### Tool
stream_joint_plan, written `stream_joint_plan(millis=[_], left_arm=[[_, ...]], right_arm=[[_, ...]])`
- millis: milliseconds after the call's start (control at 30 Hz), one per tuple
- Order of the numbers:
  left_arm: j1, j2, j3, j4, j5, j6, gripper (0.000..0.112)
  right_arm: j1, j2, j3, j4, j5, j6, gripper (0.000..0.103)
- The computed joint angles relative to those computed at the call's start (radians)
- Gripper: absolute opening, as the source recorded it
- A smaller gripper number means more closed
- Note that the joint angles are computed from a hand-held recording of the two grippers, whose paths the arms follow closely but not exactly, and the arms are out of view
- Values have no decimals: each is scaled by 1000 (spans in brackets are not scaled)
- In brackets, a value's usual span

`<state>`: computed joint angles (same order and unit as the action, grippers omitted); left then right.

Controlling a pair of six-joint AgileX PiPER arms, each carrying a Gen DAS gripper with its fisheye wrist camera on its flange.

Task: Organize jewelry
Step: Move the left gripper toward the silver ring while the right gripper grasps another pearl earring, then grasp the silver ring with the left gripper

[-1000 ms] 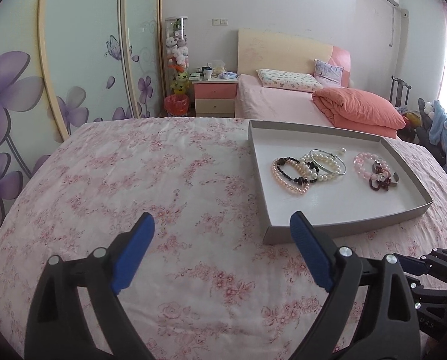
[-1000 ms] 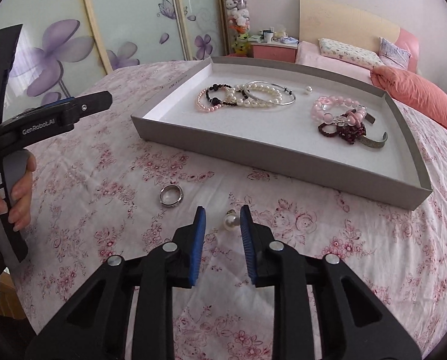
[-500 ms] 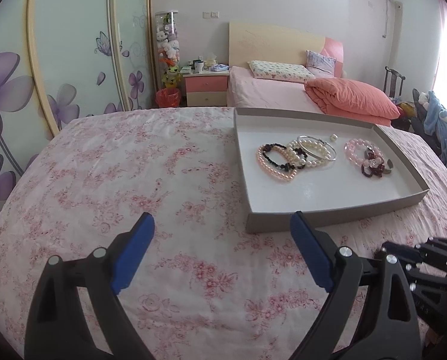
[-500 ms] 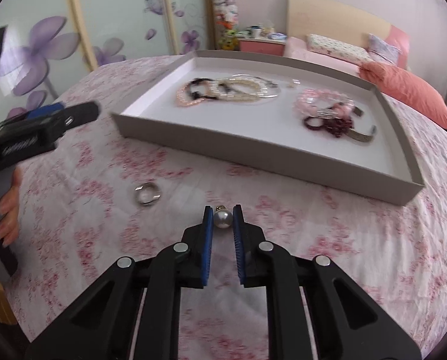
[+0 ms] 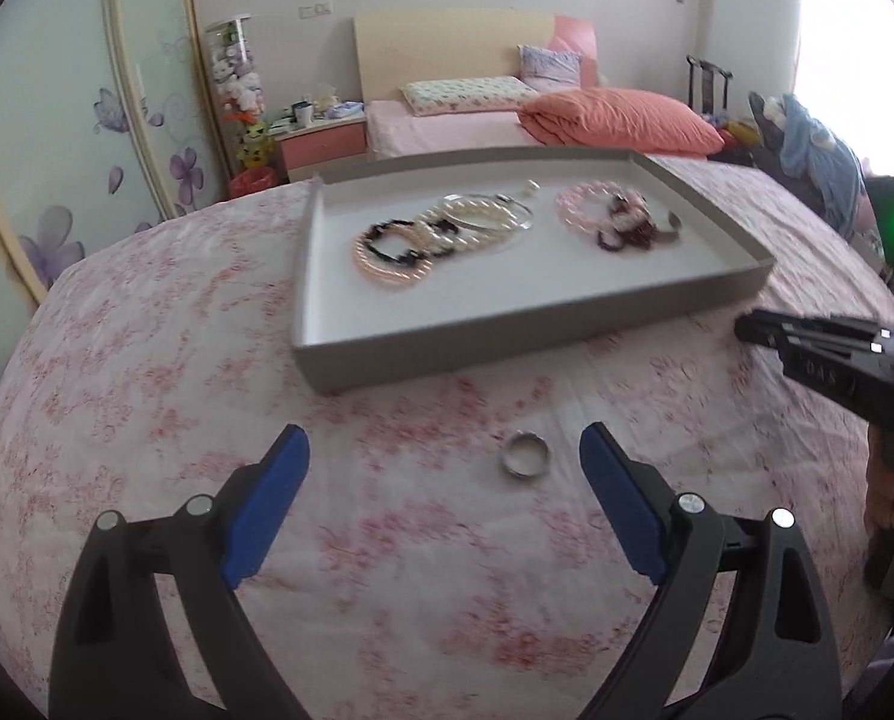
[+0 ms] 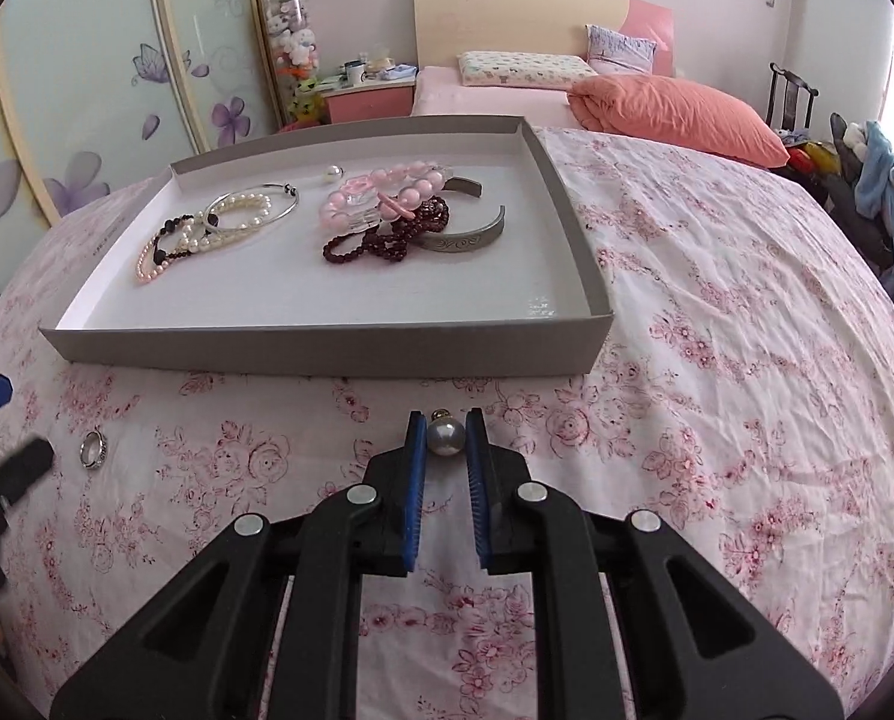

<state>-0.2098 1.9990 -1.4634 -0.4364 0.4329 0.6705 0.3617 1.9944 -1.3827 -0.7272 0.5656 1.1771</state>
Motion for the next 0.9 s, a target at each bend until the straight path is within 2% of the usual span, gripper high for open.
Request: stream_joint_plan(millis=[100,200,300,500,667,833,900], left_arm=[[-38,6,10,87,-18,-87,88],[-64,40,-24,187,-1,-211,77],[-74,79,-75,235,45,-293,67],[-73,91,-97,207,61,-319,56],[-82,79,-75,222,38,-350,46],[-82,74,-66,221,23,-360,22],[-78,74,-67,211,23,-351,22]], right_arm=[[-12,-13,21,3,-20,-5,14],[-18,-30,47,3,-37,0,14],[-4,0,-1,18,-16,-5,15],[-1,2,-5,21,-17,-6,15],[-2,2,-4,21,-17,-6,15],[-1,2,-5,21,-17,-5,15],[-2,2,-4,21,-18,-5,15]])
